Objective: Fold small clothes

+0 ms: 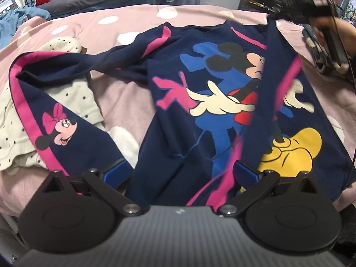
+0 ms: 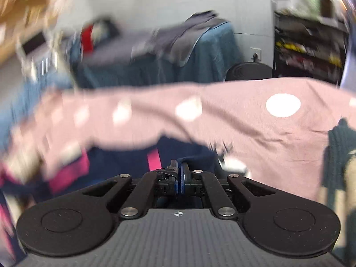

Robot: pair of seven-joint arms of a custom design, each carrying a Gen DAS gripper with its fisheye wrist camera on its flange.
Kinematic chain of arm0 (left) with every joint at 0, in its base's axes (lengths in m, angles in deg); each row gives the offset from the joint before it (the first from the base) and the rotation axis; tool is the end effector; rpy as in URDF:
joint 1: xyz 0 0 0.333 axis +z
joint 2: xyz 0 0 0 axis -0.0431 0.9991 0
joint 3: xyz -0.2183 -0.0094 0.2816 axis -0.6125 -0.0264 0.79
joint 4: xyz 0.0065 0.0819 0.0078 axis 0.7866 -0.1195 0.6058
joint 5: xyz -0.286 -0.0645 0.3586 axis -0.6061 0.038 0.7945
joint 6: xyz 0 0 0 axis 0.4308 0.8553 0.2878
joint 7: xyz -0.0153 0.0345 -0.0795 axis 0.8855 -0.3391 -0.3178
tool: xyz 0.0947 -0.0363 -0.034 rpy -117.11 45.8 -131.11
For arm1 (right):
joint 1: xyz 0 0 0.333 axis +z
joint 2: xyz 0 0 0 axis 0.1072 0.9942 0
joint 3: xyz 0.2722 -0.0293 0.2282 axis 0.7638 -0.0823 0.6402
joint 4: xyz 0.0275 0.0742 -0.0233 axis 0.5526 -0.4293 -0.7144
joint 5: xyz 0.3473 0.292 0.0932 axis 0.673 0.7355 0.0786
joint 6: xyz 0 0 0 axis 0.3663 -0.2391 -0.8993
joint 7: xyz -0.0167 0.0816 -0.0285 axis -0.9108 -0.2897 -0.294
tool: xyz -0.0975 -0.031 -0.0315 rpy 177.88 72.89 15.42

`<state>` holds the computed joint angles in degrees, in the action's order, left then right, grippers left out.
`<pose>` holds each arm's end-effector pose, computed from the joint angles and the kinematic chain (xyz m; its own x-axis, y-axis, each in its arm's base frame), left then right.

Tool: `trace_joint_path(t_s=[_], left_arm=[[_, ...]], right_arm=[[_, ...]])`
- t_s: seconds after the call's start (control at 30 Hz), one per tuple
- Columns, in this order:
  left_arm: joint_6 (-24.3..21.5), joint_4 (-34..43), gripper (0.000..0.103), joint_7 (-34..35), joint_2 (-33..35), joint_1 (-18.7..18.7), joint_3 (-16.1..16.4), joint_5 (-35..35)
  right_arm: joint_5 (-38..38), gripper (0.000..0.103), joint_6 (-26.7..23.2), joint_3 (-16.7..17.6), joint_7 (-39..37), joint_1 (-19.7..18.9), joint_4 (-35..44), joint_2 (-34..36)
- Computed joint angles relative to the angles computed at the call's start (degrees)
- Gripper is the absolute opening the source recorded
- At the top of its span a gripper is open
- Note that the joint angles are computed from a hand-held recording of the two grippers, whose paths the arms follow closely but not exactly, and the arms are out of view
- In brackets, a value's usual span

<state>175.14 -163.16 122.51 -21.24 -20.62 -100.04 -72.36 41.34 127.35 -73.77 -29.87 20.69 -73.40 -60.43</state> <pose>0.2725 -0.1896 0.4653 -0.0599 -0.9963 0.0611 -0.8576 0.0200 -0.5140 0.5668 0.0515 0.4662 0.2570 -0.9042 -0.3413 -0.7347 0.0467 -0.6768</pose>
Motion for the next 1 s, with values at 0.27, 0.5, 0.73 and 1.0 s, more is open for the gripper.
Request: trace_joint_path(t_s=[0.27,0.5,0.73,1.0], left_arm=[[-4.66,-0.54,0.103,-1.13,-2.75,-0.57,-0.6,0.39],[-5.82,-2.13,0.099,-1.51,-6.89,-1.48,-0.41,0.99],[-6.62,-1.9,0.067,3.5,-10.99,-6.32,-5.53,5.71],[-10.14,-2.98,0.035,17.35,-9.46,-15.77,-5.22,8.59]], right_arm=[[-5.76,0.055,3.56,3.43,8.02,-0.54,2.04,5.46],[7.13,0.075,-0.44,-0.92,-17.29,6.98,-9.36,-10.94],[-2.88,0.074,-10.55,-2.59,-13.52,9.79,-22.47,-27.23],[-11.31,0.076,-11.74,-4.32,-2.88,11.75,-28.63,-32.53]])
